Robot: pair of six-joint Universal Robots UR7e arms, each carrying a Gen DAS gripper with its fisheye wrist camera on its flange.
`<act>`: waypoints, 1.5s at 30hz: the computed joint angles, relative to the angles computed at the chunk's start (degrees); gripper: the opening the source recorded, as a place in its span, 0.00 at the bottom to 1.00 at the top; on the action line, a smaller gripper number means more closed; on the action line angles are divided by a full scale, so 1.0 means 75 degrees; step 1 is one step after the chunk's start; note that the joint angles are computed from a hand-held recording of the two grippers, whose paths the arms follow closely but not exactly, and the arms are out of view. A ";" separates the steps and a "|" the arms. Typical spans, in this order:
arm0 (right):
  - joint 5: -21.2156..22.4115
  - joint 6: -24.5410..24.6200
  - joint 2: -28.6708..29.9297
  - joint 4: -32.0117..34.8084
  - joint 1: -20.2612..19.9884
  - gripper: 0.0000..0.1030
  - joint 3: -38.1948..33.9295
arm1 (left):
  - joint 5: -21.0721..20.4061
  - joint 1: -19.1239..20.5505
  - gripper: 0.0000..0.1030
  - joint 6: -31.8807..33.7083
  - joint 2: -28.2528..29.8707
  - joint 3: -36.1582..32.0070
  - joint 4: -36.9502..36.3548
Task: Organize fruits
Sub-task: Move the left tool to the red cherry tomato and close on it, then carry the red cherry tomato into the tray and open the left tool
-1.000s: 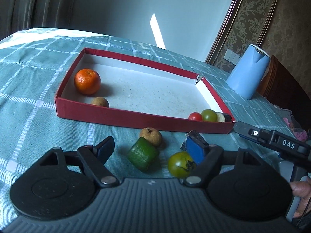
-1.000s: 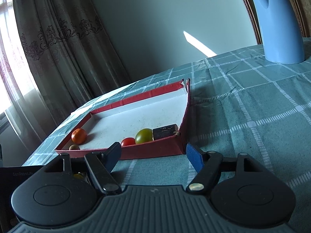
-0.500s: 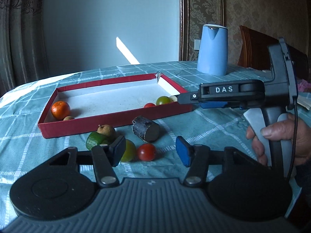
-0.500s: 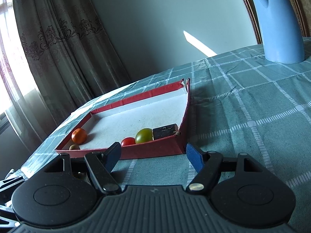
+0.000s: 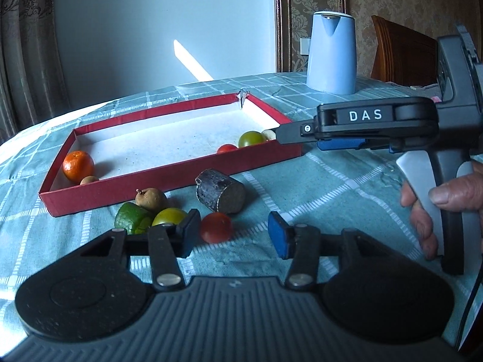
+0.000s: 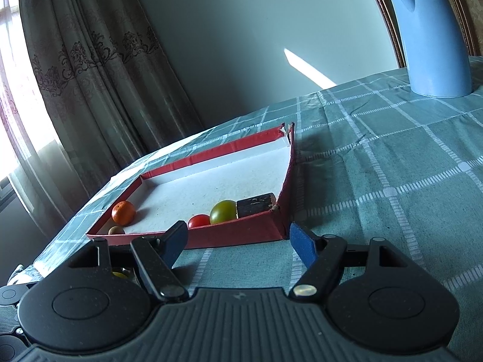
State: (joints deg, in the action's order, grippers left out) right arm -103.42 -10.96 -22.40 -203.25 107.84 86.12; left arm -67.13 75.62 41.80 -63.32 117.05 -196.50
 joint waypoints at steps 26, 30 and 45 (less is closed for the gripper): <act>0.0005 0.0087 -0.0012 -0.0012 -0.0027 0.78 0.0010 | 0.0411 -0.0007 0.21 -0.0001 0.0407 -0.1186 -0.1029; -0.0007 0.0143 -0.0012 0.0042 -0.0037 0.78 -0.0004 | 0.0982 0.0052 0.21 -0.0327 0.0896 -0.2051 -0.0758; 0.0011 0.0080 -0.0007 0.0143 -0.0029 0.78 -0.0032 | 0.1742 0.0357 0.25 -0.0969 0.1528 -0.3029 0.0044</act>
State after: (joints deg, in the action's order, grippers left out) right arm -103.34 -10.35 -22.45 -202.18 107.63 85.88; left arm -54.07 78.30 34.53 -51.86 94.33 -196.18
